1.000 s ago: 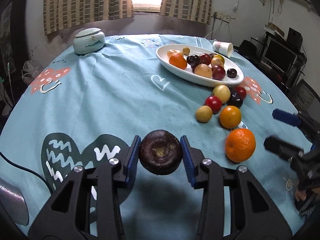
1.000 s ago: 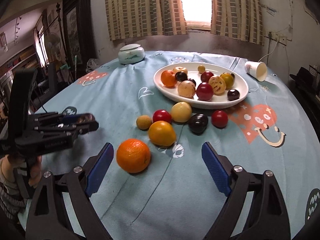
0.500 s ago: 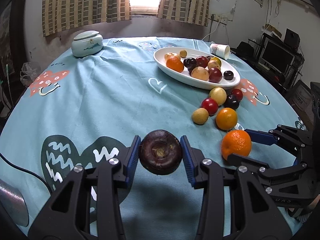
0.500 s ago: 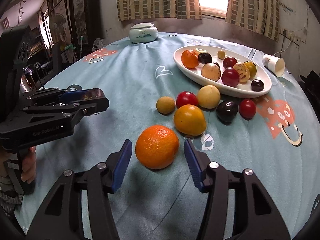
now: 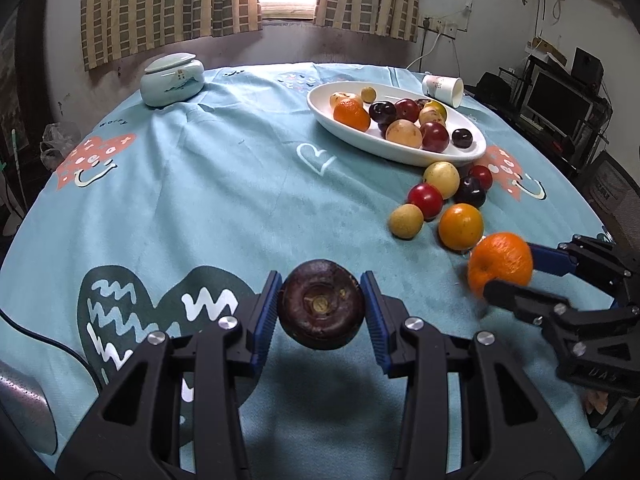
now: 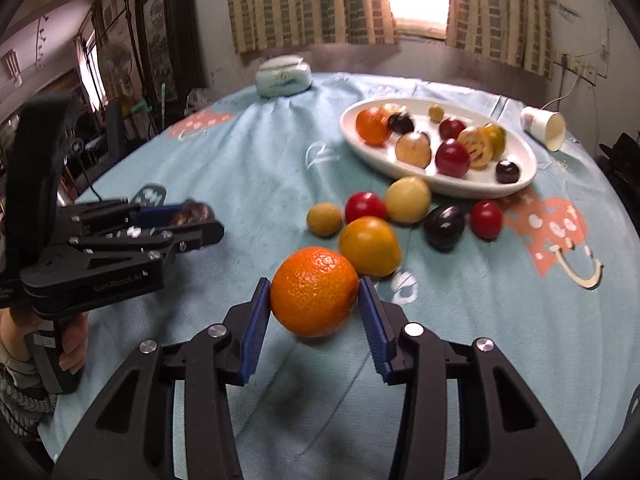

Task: Organize fruits
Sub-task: 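Release dark plum on plate with left tool while right tool releases mandarin there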

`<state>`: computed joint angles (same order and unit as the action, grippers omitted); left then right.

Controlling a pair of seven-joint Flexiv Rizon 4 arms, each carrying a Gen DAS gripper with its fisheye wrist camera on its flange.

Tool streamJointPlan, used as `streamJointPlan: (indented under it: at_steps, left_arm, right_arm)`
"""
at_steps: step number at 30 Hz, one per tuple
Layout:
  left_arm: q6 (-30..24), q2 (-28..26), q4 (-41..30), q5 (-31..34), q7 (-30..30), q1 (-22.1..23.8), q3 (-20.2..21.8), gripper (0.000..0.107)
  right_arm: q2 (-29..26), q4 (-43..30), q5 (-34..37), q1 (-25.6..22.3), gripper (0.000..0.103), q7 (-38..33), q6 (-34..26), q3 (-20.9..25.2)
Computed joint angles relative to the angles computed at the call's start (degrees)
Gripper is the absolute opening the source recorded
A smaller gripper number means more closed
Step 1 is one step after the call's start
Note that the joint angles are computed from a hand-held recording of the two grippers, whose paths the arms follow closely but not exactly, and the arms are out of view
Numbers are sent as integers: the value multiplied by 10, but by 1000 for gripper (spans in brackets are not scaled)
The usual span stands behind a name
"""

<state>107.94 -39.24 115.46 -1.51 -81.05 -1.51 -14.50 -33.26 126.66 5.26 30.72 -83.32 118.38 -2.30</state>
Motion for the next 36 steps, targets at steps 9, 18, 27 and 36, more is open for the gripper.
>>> streamJointPlan:
  at_steps: [9,18,27,36]
  left_arm:
    - [-32,51,-58,-17,22,-21,7,41]
    - [-95,-8,-222,-73,52,-107,55,41]
    - [-199,-127,-399,-111,50,-150,99,41]
    - [-279,-219,-533,-108,37,-157,113,41]
  right_arm:
    - [86,12,55,-26,45,-23,33,-37]
    - [71,-84,62,-76,45,-39,18,-42]
    - [-37,-195,-23,-140,45,39,-35,-19]
    - [-112,-271,-86,-148,45,86,-100,-39]
